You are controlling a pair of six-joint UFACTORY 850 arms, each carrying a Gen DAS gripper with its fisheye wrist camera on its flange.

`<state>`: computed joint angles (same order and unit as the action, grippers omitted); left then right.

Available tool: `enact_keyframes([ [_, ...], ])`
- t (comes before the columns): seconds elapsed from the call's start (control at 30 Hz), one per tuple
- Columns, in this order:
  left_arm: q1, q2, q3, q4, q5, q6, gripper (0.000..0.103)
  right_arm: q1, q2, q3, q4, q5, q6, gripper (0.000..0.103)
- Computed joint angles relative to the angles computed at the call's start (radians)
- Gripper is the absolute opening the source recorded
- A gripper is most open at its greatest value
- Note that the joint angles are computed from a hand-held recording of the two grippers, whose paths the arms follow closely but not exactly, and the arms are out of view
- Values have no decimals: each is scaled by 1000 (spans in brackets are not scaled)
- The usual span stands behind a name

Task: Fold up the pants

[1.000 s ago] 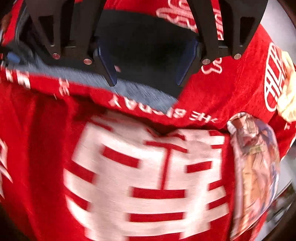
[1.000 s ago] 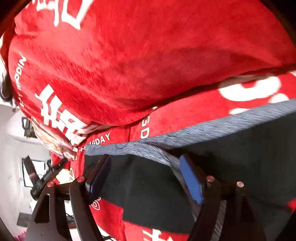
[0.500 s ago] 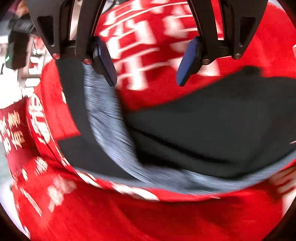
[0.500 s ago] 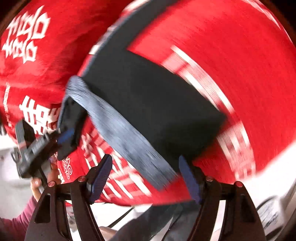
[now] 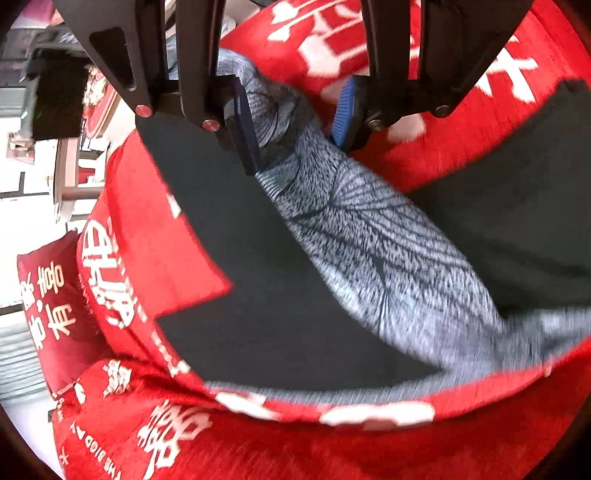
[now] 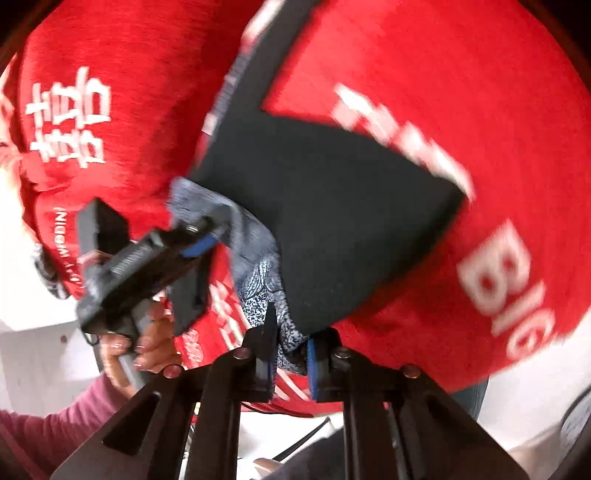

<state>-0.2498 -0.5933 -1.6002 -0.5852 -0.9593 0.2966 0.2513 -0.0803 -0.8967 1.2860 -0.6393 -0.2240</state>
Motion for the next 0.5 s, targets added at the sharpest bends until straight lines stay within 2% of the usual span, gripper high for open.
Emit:
enact_keyframes([
  [0.13,-5,-68,-154,64,24,-89,40,-98,-107,-187,-71,-38,-33,14],
  [0.17,-9,-92,-200,101,26,-119,45,-119,-142,-239,-88,-45,-35,14],
  [0.2,-14,-120,-257,148,21,-157,55,-144,-186,-300,-98,-57,-40,14],
  [0.27,-16,-171,-362,207,18,-204,61,-186,-287,-438,-134,-82,-29,14],
  [0.3,-12,-196,-415,221,12,-217,61,-202,-336,-504,-150,-97,-22,14],
  [0.33,-7,-213,-458,237,11,-229,61,-214,-406,-599,-194,-118,17,14],
  [0.37,-5,-221,-489,275,23,-253,65,-219,-450,-662,-241,-133,57,14],
  [0.4,-5,-223,-504,317,41,-276,81,-225,-497,-731,-300,-150,109,15],
  [0.43,-1,-209,-486,359,75,-298,87,-223,-554,-819,-375,-168,186,20],
  [0.5,-1,-199,-468,445,105,-352,88,-225,-640,-958,-526,-207,329,36],
])
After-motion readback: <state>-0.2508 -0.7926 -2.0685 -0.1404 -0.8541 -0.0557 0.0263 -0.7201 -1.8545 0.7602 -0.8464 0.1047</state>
